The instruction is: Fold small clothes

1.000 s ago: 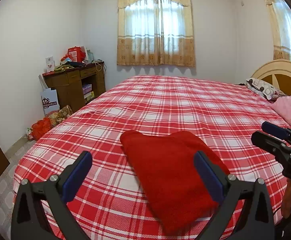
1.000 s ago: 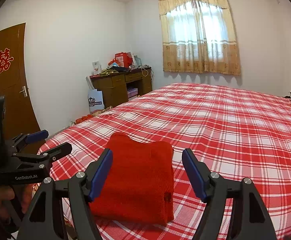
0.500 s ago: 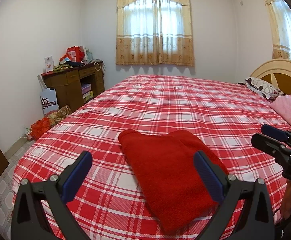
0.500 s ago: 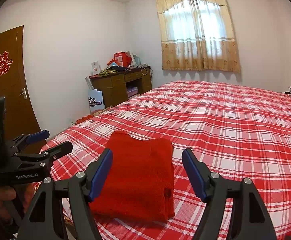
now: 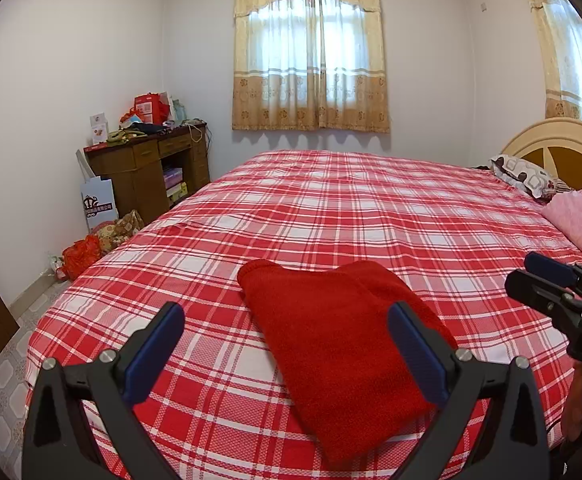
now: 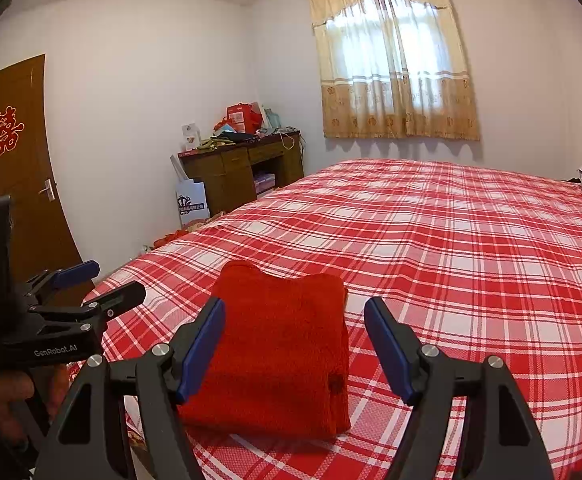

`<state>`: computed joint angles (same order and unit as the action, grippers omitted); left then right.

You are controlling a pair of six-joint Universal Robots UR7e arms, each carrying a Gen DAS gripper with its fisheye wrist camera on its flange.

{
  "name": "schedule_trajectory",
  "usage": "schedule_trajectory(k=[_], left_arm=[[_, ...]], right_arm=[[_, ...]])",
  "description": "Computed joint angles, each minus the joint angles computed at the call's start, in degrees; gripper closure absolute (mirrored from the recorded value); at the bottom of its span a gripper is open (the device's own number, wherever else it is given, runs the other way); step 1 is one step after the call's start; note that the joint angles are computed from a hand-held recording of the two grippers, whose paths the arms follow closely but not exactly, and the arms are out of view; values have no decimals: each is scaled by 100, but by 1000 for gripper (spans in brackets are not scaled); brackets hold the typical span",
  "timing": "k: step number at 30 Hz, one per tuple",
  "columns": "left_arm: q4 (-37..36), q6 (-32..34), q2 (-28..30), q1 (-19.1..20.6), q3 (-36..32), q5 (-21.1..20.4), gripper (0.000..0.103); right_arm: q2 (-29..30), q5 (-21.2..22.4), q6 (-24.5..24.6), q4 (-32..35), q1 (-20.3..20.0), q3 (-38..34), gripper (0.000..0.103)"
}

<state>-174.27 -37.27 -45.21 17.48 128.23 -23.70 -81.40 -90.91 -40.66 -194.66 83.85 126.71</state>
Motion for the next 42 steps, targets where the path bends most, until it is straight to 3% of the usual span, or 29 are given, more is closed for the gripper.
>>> schedule_trajectory(k=[22,25,42], left_arm=[[127,-95,-38,27,16,-94,0],[215,-202,-16,-15,23,96,0],[852,-682,-163,131,8,226,0]], right_arm=[[-2,94,48,-61,-42,-3,30],[18,82,34,-55,-35,-19,30],[33,67,-69,-5,-47,12,30]])
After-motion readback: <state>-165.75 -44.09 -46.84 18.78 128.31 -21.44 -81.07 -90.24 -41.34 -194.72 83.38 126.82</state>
